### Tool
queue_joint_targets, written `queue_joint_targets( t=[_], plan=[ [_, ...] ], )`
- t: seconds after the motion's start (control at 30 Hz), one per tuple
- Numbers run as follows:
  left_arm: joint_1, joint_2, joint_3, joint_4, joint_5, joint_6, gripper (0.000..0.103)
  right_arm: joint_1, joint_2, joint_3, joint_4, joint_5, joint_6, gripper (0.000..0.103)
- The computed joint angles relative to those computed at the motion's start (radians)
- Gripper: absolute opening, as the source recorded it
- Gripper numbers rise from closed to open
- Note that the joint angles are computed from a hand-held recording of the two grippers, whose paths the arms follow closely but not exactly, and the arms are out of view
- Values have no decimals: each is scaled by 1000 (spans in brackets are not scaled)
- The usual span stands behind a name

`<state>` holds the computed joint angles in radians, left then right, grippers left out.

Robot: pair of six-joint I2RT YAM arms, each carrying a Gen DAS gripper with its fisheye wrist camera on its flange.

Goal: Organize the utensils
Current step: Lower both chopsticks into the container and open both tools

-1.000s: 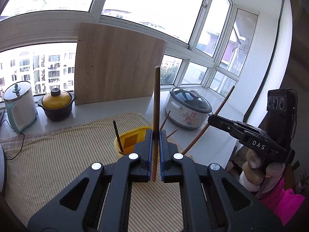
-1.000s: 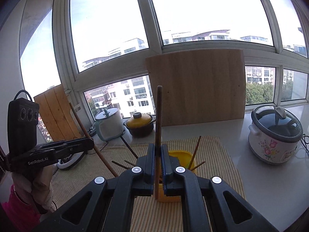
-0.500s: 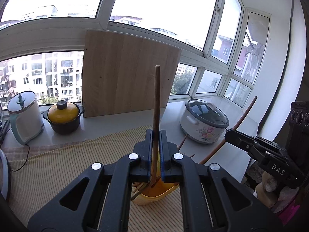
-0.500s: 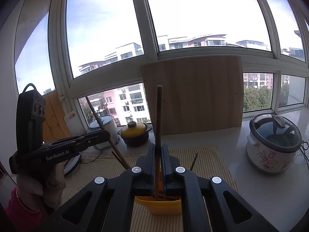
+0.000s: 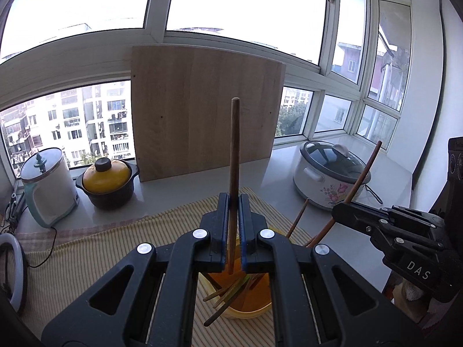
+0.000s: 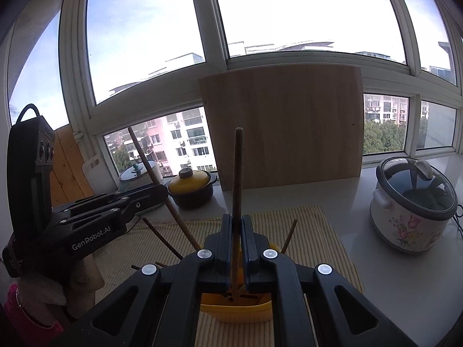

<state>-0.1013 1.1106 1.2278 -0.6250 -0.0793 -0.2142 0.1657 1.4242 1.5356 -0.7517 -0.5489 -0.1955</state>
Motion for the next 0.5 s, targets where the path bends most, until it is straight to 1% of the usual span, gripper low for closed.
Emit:
queue_joint_targets(
  t=[0.23,0.5],
  plan=[
    [-13,17,-20,18,-8,-9,4,3,2,-43,6,10,-4,3],
    [-26,23,-26,14,-21,-14,4,-2,-1,-84,-1,13,-18,4]
  ],
)
